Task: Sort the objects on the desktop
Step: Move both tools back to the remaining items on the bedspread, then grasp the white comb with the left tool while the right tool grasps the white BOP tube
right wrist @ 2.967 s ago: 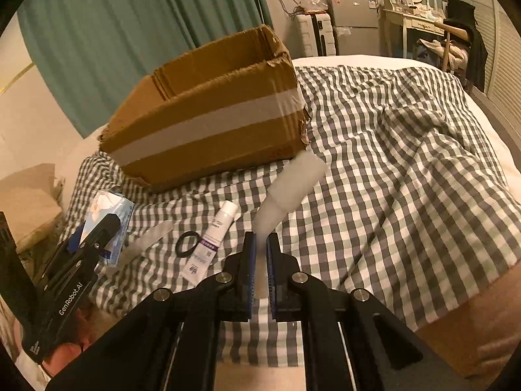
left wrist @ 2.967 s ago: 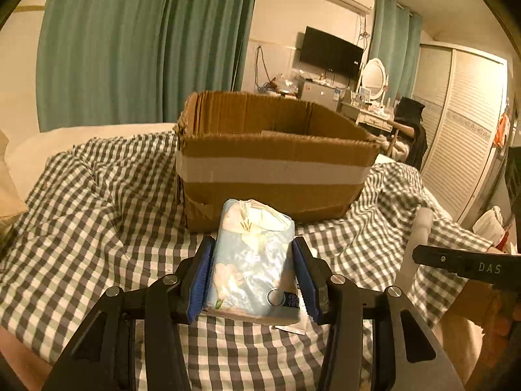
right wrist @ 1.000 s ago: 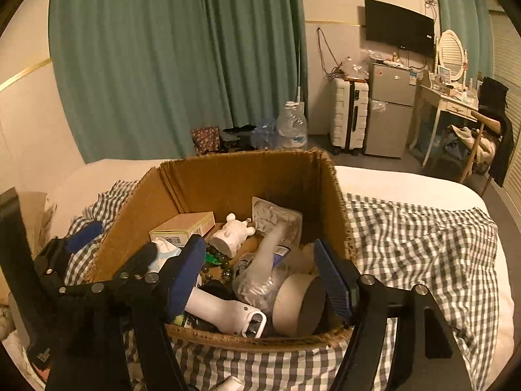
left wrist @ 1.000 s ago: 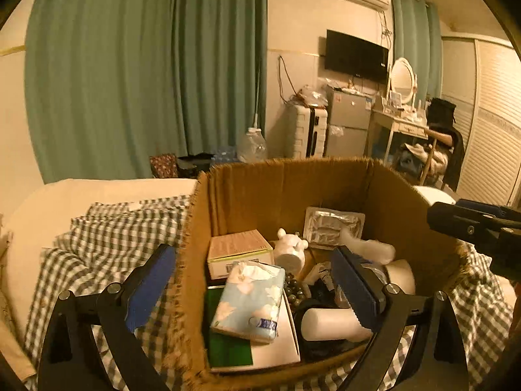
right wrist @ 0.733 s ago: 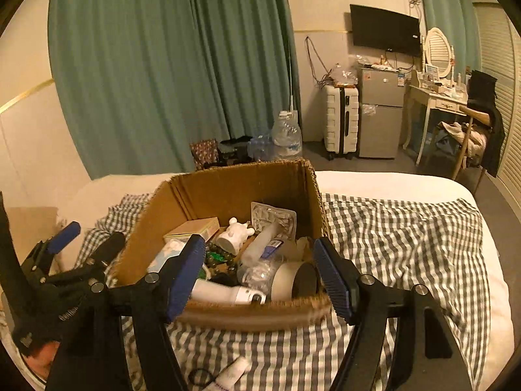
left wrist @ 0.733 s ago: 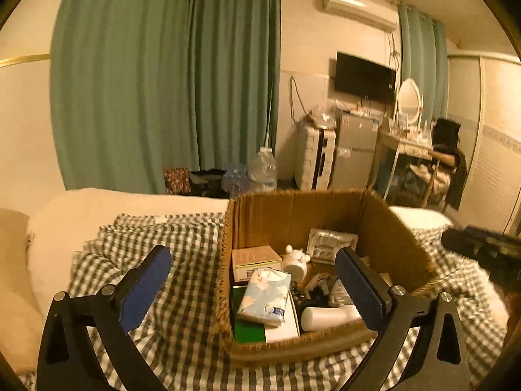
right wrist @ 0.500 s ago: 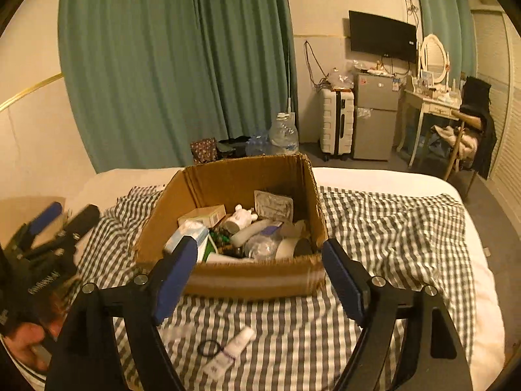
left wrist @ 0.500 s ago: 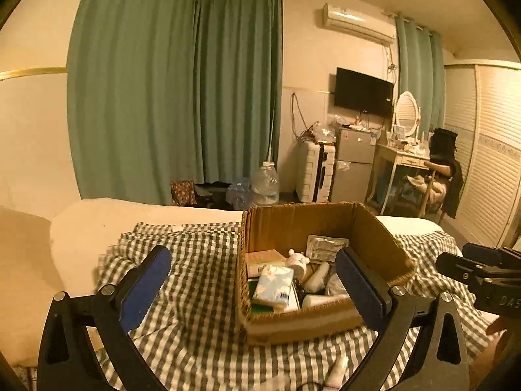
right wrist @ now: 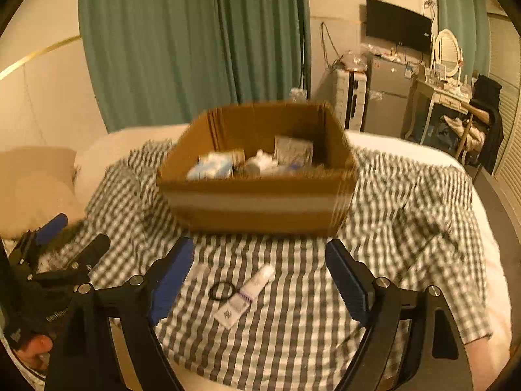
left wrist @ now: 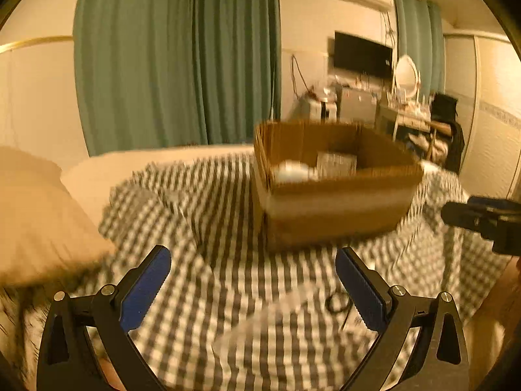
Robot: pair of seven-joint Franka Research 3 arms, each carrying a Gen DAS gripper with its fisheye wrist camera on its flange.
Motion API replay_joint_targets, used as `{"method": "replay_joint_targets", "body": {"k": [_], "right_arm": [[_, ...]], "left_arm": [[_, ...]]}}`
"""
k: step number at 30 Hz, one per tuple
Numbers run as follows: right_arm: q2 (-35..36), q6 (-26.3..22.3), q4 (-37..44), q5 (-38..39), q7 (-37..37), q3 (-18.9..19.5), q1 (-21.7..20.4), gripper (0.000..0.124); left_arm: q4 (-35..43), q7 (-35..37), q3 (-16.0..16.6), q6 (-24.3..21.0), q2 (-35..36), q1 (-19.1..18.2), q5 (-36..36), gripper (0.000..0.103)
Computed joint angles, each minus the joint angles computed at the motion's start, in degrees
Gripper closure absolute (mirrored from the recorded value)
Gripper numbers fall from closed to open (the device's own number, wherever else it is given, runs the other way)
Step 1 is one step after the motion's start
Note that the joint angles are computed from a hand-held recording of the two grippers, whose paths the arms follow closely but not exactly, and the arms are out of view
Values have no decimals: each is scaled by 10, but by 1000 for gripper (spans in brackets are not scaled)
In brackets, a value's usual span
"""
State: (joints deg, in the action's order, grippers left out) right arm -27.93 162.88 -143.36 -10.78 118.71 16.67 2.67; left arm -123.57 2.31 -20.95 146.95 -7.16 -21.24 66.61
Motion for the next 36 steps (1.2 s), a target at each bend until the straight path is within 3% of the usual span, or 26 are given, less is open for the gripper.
{"method": "replay_joint_targets", "body": {"k": [7,11,15,17,19,21,24,31,33,36], "right_arm": [[58,21,-18,15,-1,-14,15,41],[82,31,-20,14,-2,-24,22,41],[100,28,-19,13,-4,-34,26,41],[107,28,-19,16,-5,-39,30,41],[117,27,-16,21,-7,-45,37,41],[127,26,-12,28,-11,-51,46,41],[144,26,-3,43,-23,-60,63,41],[164,28,9,23,1,-57,62,41],[177,31,21,18,15,-61,61,42],[199,28,39,11,30,-70,65,48]], "left_arm": [[-8,26,13,29,61,-7,19,0],[15,83,29,40,112,-17,-22,0],[52,136,44,7,159,-36,-32,0],[56,170,51,28,174,-34,-72,1],[46,182,59,75,173,-27,-105,12],[37,211,60,105,168,-23,-147,36],[39,229,64,93,163,-35,-146,62],[33,197,70,93,147,-36,-141,82],[35,196,68,92,144,-36,-138,92],[30,179,70,117,136,-32,-124,92]]}}
